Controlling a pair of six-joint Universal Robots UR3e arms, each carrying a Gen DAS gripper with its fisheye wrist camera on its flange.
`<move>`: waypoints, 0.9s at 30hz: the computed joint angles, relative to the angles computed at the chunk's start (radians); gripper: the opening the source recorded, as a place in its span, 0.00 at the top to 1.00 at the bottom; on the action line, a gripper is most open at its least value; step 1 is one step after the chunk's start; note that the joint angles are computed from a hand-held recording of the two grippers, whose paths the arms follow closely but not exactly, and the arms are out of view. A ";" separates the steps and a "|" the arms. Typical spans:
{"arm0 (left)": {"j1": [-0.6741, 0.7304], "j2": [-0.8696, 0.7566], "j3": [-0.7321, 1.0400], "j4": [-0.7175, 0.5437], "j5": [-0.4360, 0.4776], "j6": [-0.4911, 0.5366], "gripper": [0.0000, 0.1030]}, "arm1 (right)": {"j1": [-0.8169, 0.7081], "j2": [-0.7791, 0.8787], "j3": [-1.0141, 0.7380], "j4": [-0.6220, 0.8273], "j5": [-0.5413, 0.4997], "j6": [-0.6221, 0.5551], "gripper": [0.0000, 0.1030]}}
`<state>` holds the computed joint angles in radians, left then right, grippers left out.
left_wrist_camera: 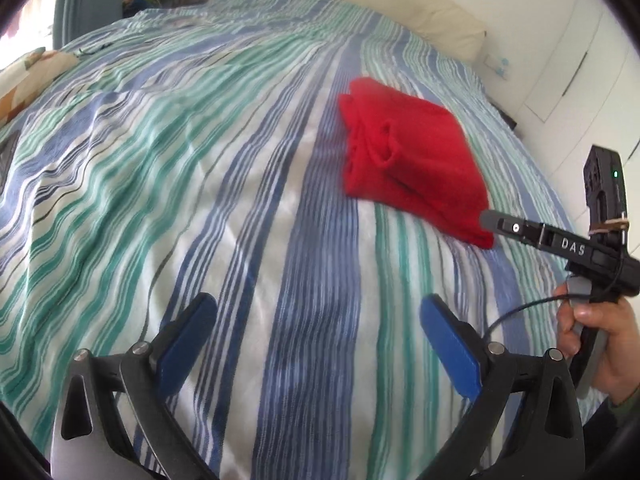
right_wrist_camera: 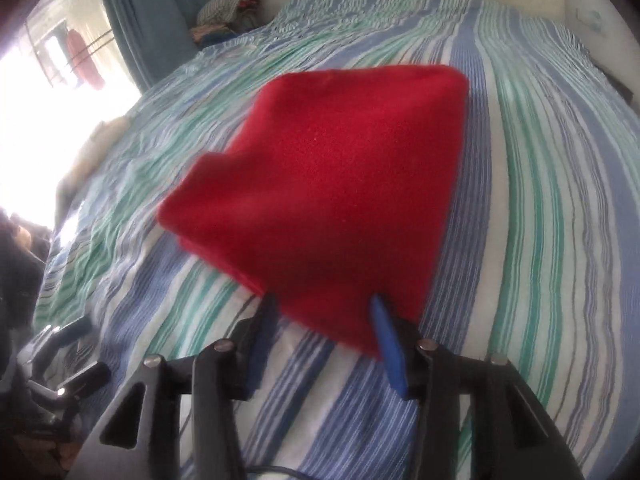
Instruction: Fold small clothes
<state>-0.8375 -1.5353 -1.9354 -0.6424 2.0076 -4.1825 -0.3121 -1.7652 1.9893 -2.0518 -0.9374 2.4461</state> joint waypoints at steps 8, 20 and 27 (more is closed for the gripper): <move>0.381 -0.311 0.435 0.095 -0.512 0.397 0.01 | -0.265 0.021 -0.104 0.201 0.102 -0.111 0.30; 0.532 -0.528 0.658 -0.138 -0.517 0.544 0.01 | -0.100 0.611 -0.704 0.374 0.224 0.100 0.17; 0.511 -0.655 0.780 -0.151 -0.607 0.541 0.72 | 0.078 0.690 -0.641 -0.017 0.109 0.338 0.58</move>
<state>-0.3267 -2.1907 -1.1553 -0.7936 1.4010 -3.6410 -0.2339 -1.0754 1.3484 -2.0690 -0.8289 2.7838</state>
